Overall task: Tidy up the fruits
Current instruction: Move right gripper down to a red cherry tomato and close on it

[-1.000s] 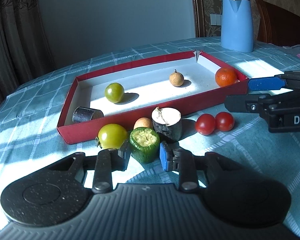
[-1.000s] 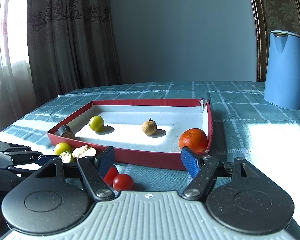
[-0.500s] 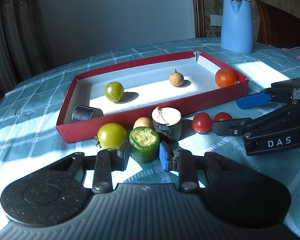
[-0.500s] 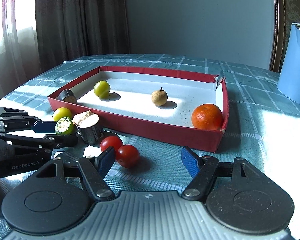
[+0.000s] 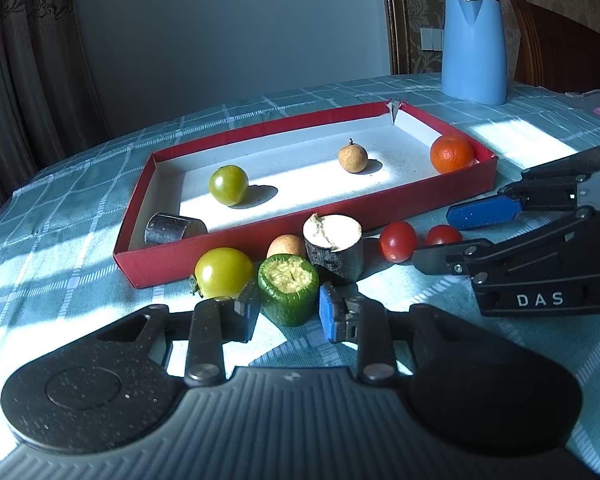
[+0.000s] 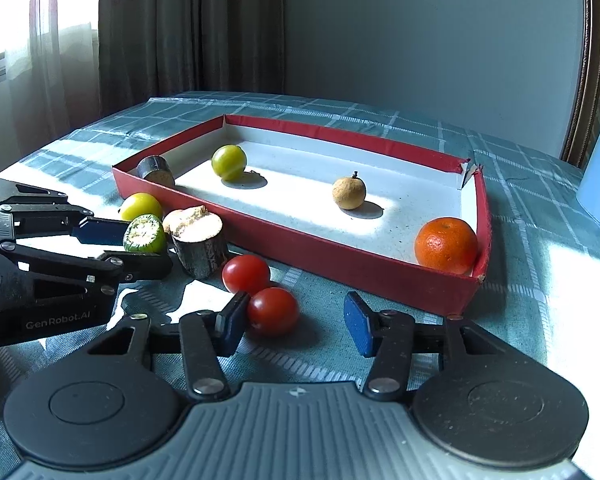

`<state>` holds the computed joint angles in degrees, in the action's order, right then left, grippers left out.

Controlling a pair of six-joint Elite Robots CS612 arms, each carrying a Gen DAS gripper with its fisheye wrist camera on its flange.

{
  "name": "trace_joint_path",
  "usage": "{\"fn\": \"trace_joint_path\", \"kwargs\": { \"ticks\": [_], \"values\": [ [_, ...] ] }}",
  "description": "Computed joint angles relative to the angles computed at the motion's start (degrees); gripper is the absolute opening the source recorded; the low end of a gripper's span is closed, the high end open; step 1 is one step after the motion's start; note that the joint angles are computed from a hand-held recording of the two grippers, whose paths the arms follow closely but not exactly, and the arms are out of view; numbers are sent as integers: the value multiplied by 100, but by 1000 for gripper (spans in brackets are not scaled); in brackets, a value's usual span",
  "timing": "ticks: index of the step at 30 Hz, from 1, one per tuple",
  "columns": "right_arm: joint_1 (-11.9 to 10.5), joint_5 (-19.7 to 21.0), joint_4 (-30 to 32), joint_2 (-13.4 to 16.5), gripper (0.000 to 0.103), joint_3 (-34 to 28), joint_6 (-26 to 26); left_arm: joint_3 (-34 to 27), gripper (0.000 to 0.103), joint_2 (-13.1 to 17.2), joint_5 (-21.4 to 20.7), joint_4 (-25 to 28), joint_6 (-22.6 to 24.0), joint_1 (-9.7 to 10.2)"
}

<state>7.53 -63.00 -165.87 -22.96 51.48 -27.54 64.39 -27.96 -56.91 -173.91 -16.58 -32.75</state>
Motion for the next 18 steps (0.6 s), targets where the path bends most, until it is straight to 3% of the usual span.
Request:
{"fn": "trace_joint_path", "kwargs": {
  "ticks": [6,12,18],
  "values": [
    [10,74,-35,-23,32,52,-118,-3,26,6,35,-8,34,-8],
    [19,38,-154,-24,29,82,-116,-9,27,13,82,-21,54,-17],
    [11,-26,-706,-30,24,211,86,20,27,20,73,-177,301,-45]
  ]
}}
